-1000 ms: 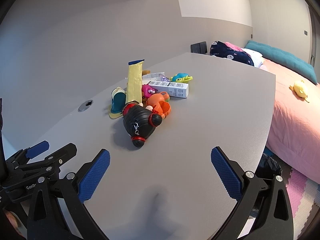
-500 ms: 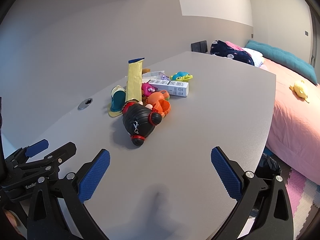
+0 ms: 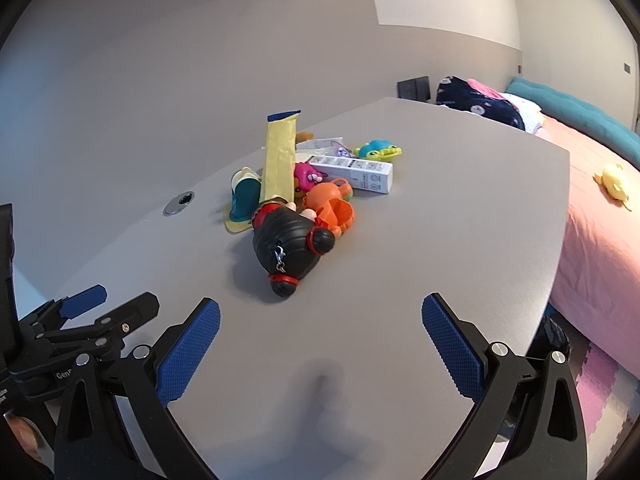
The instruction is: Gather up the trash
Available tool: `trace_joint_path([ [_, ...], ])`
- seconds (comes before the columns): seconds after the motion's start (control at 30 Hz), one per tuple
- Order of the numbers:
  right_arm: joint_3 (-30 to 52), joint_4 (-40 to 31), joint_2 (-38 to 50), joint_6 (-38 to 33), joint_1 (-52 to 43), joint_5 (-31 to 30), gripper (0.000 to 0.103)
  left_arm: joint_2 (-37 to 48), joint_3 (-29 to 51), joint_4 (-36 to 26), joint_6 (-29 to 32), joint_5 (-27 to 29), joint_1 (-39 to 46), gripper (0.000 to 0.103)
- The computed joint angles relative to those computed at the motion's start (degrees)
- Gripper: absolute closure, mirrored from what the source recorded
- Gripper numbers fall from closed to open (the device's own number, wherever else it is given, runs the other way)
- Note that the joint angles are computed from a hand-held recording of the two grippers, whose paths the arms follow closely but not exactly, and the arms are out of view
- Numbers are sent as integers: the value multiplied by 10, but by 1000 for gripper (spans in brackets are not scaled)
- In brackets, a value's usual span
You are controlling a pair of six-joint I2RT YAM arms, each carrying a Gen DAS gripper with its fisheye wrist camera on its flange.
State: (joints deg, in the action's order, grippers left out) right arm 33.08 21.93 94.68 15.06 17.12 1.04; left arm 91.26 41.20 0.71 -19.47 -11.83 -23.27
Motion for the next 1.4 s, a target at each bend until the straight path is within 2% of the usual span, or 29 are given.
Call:
trace_joint_path([
  [0.3, 85, -48, 47, -37, -9, -49, 3, 27, 29, -23, 13, -12, 9, 6],
  [0.67, 218, -120, 146, -57, -8, -78, 3, 79, 103, -59, 30, 19, 63, 6],
  [0.73, 236, -130, 162, -61, -5, -80, 8, 88, 116, -63, 34, 22, 70, 6],
  [0.97, 282, -156, 206, -77, 0, -64, 13, 121, 156, -74, 35, 38, 88, 6],
  [1.17, 325, -183, 249, -84, -3, -61, 33, 151, 194, -81, 34, 52, 99, 6],
  [1.4, 331, -177, 258, -72, -25, -108, 36, 182, 239, -81, 56, 66, 96, 6],
])
